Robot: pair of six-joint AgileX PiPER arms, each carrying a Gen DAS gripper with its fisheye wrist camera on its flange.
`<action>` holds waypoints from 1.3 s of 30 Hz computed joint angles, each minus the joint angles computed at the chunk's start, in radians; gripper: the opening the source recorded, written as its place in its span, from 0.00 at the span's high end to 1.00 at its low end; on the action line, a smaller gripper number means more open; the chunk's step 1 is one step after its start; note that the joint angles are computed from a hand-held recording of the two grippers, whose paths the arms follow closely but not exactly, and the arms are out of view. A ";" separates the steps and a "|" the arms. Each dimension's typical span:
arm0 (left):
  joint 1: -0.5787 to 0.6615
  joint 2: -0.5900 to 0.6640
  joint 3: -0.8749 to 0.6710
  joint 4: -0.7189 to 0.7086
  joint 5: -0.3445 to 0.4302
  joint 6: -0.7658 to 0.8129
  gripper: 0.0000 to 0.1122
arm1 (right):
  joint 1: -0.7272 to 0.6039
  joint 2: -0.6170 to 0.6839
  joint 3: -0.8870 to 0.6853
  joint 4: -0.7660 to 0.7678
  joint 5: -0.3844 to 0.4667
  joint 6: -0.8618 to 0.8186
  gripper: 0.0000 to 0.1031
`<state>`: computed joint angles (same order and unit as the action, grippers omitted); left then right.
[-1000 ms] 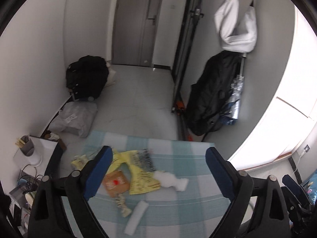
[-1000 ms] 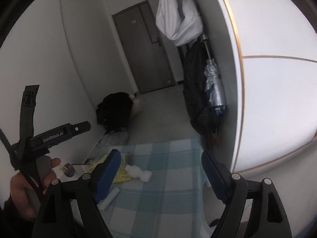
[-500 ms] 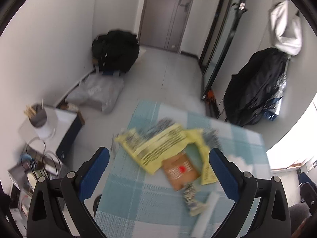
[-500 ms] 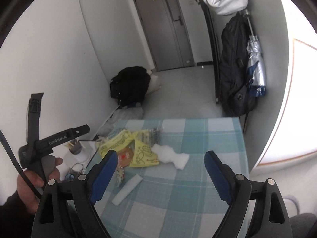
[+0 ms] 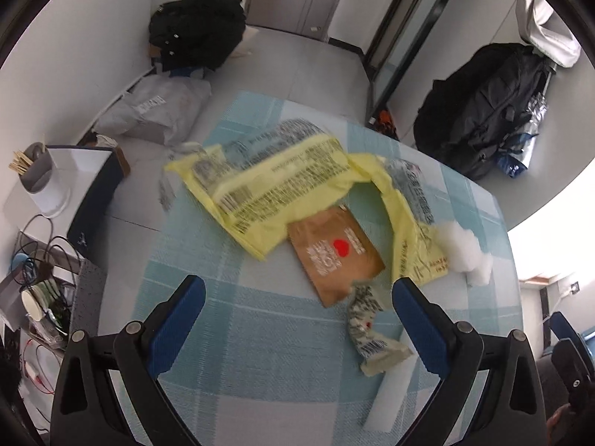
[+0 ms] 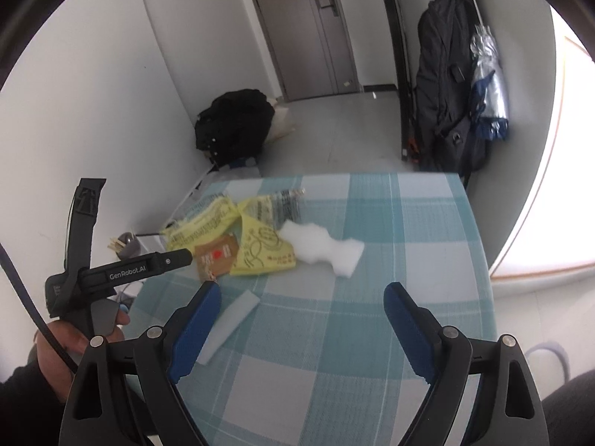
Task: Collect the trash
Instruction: 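Grasp the crumpled green-silver wrapper with the left gripper, then grasp the white foam piece with the right gripper while the left holds the wrapper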
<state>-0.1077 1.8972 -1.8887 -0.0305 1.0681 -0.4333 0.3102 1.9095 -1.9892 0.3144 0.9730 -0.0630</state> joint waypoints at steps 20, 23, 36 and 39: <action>-0.071 0.042 -0.034 0.094 0.031 0.077 0.48 | -0.045 -0.077 0.134 0.024 -0.031 -0.037 0.13; -0.063 0.037 -0.023 0.078 0.026 0.088 0.66 | -0.050 -0.081 0.141 0.028 -0.031 -0.039 0.13; -0.011 0.017 -0.001 -0.055 0.025 0.101 0.85 | -0.051 -0.101 0.180 0.016 -0.047 -0.037 0.13; -0.007 0.014 0.003 -0.067 0.026 0.102 0.85 | -0.053 -0.100 0.179 0.016 -0.041 -0.031 0.13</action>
